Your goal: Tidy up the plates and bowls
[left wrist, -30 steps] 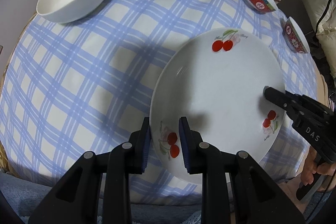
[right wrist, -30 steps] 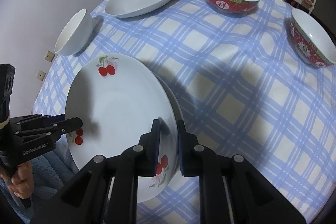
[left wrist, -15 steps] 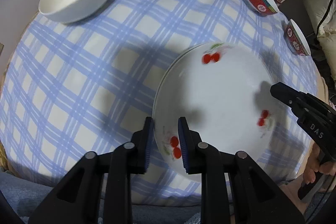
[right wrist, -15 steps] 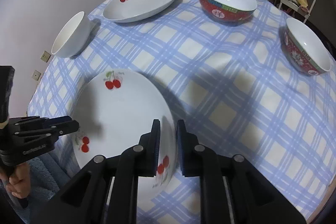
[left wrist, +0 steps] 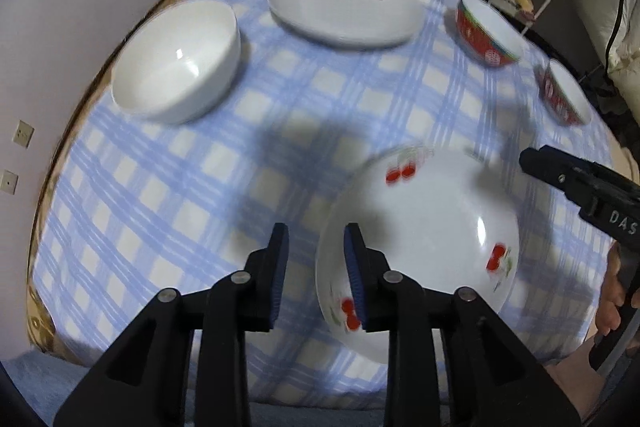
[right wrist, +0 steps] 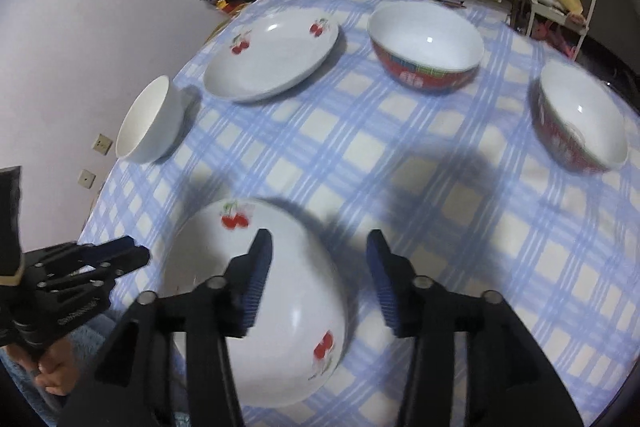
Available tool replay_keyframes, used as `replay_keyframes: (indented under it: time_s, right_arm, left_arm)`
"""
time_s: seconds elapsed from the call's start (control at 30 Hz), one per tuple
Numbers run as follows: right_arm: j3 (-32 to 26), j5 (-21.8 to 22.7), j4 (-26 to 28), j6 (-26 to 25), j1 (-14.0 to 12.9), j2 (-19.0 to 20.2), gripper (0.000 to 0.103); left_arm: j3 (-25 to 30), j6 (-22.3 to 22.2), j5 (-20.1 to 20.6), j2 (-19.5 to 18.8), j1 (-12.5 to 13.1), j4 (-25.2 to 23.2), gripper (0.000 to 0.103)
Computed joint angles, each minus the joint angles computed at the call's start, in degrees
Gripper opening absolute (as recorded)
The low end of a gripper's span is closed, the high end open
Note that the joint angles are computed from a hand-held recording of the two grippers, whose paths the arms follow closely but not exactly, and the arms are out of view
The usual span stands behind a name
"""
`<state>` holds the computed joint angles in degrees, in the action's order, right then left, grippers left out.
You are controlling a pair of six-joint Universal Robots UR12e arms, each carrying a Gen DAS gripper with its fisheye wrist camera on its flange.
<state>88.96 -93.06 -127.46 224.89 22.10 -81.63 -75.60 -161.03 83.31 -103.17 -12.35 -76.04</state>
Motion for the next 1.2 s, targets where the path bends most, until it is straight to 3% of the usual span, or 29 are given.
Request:
replay_keyframes:
  time_s: [0.17, 0.3, 0.4, 0.57, 0.9, 1.03, 1.2]
  right_arm:
    - [-2.3, -0.9, -0.9, -2.7, -1.4, 1.2, 0.075]
    - [-4.0, -2.1, -3.7, -5.2, -2.4, 2.5, 0.097]
    - [-6.2, -1.7, -4.4, -7.3, -3.5, 4.2, 0.103]
    - [-10.5, -0.5, -3.0, -8.5, -5.7, 7.5, 0.103]
    - [-15.6, 3.7, -1.4, -7.6, -9.2, 12.1, 0.103]
    - [-17.4, 4.7, -0.7, -8.6, -9.8, 13.6, 0.103]
    - [-20.6, 7.1, 4.6, -10.9, -10.2, 15.9, 0.103]
  left_arm:
    - [5.2, -2.5, -0.3, -3.2, 0.0, 0.6, 0.043]
    - [10.6, -3.7, 0.7, -6.8, -0.3, 0.7, 0.059]
    - [14.5, -4.6, 0.6, -9.4, -0.6, 0.3, 0.069]
    - [23.2, -5.5, 2.6, -15.5, -1.6, -3.0, 0.072]
    - [39.7, -8.4, -0.6, -26.6, -1.7, -14.5, 0.072]
    - [42.0, -9.6, -0.6, -28.6, -1.8, -16.0, 0.072]
    - [43.2, -12.0, -0.6, -29.9, -1.9, -15.9, 0.072]
